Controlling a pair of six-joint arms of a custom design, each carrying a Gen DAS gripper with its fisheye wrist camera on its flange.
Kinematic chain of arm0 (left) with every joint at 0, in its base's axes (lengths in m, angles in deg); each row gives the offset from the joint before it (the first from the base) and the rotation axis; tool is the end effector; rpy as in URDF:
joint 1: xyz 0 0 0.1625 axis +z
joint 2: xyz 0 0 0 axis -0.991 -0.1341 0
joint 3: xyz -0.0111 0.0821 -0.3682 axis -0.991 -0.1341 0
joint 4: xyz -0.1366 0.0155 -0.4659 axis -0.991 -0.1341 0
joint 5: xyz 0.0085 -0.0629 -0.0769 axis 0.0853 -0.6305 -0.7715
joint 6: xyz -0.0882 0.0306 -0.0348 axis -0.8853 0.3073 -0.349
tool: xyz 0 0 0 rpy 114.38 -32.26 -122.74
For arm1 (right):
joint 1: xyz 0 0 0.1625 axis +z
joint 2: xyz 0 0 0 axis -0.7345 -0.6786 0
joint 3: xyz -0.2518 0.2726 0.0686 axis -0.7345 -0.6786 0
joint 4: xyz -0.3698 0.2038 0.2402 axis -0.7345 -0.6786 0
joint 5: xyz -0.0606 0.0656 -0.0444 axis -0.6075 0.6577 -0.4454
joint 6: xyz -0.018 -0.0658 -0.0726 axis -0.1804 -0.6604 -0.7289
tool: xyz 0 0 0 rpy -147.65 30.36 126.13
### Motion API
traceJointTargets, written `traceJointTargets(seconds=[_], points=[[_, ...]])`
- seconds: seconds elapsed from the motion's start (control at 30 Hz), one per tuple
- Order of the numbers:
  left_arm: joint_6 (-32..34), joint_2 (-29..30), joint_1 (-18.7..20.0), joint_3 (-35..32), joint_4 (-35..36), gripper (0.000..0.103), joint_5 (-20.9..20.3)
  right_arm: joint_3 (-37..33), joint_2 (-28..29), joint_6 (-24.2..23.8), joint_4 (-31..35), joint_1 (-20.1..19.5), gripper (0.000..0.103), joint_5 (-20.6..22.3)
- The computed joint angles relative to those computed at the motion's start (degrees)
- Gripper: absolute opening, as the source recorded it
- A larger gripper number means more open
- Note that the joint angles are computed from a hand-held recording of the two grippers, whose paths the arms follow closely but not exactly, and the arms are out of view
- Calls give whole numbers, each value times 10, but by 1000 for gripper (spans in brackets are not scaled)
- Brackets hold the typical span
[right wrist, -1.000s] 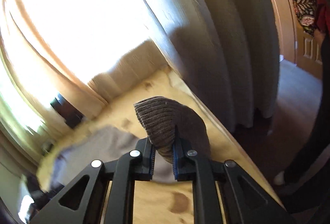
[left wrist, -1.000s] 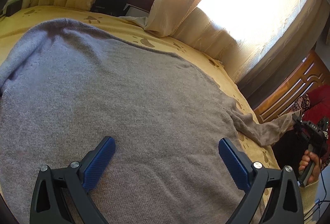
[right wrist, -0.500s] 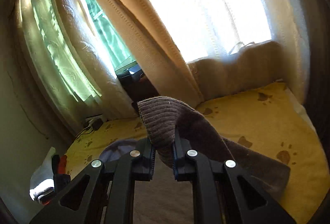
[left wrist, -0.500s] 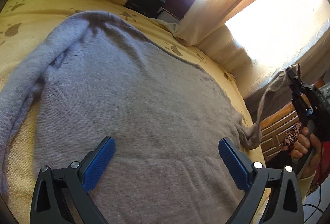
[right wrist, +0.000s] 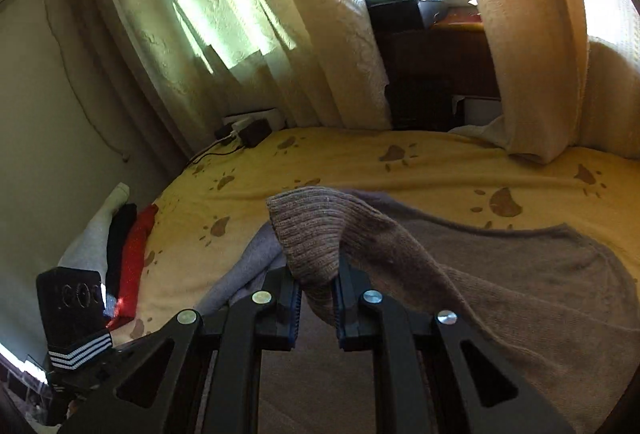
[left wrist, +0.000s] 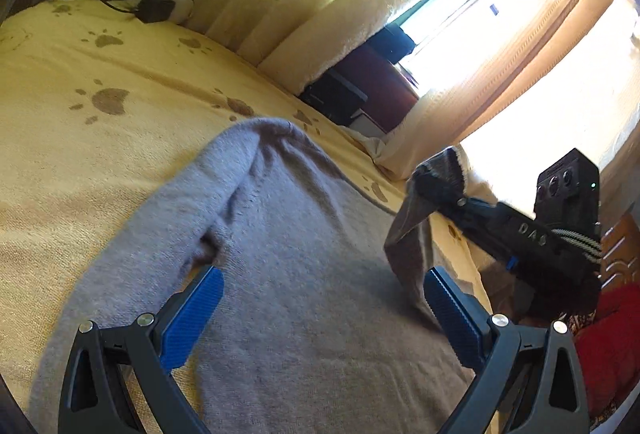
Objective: Fold clothes
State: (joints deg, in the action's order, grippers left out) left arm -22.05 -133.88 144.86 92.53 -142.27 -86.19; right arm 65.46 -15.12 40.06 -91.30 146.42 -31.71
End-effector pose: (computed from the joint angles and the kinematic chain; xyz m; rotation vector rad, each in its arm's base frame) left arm -0.1343 -0.6784 0.1841 -0.3110 2.5474 -1.5281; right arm 0.2817 -0.8687 0.0992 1.3748 -2.7832 0.4079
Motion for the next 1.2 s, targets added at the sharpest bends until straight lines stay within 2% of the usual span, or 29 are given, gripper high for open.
traceJointTargets(seconds=[0.23, 0.3, 0.37, 0.4, 0.43, 0.47, 0.5, 0.6, 0.7, 0.83, 0.9, 1.03, 1.13, 1.2], points=[[-28, -5, 6, 12, -25, 102, 18, -38, 46, -25, 69, 11, 15, -32], [-26, -2, 6, 10, -28, 102, 36, -55, 60, -28, 90, 12, 22, -35], [-26, 0, 8, 9, -30, 102, 39, -71, 71, -25, 100, 11, 35, -40], [-27, 0, 9, 8, -28, 102, 39, -72, 69, -23, 96, 8, 54, -33], [-26, 1, 9, 7, -23, 102, 39, -65, 60, -21, 89, 4, 79, -19], [-25, 1, 9, 5, -19, 102, 39, -51, 47, -23, 77, -1, 88, -2], [-22, 3, 9, 3, -15, 102, 40, -36, 32, -28, 66, -6, 91, 15], [0, 11, 3, -6, -6, 102, 55, 1, -11, -32, 43, -21, 91, 51], [5, 7, 0, -10, 21, 102, 57, 51, -55, -24, -22, -33, 91, 35], [3, -4, -3, -26, 50, 102, 9, 146, -124, -54, -152, -51, 91, -32], [20, 7, -7, -61, 97, 102, -1, 182, -152, -77, -206, -62, 91, -65], [56, 60, 2, -160, 199, 102, -35, 214, -186, -130, -269, -79, 91, -151], [35, 102, 21, -223, 253, 102, -38, 228, -196, -173, -314, -91, 91, -201], [15, 123, 35, -249, 272, 102, -55, 218, -193, -173, -306, -98, 91, -214]])
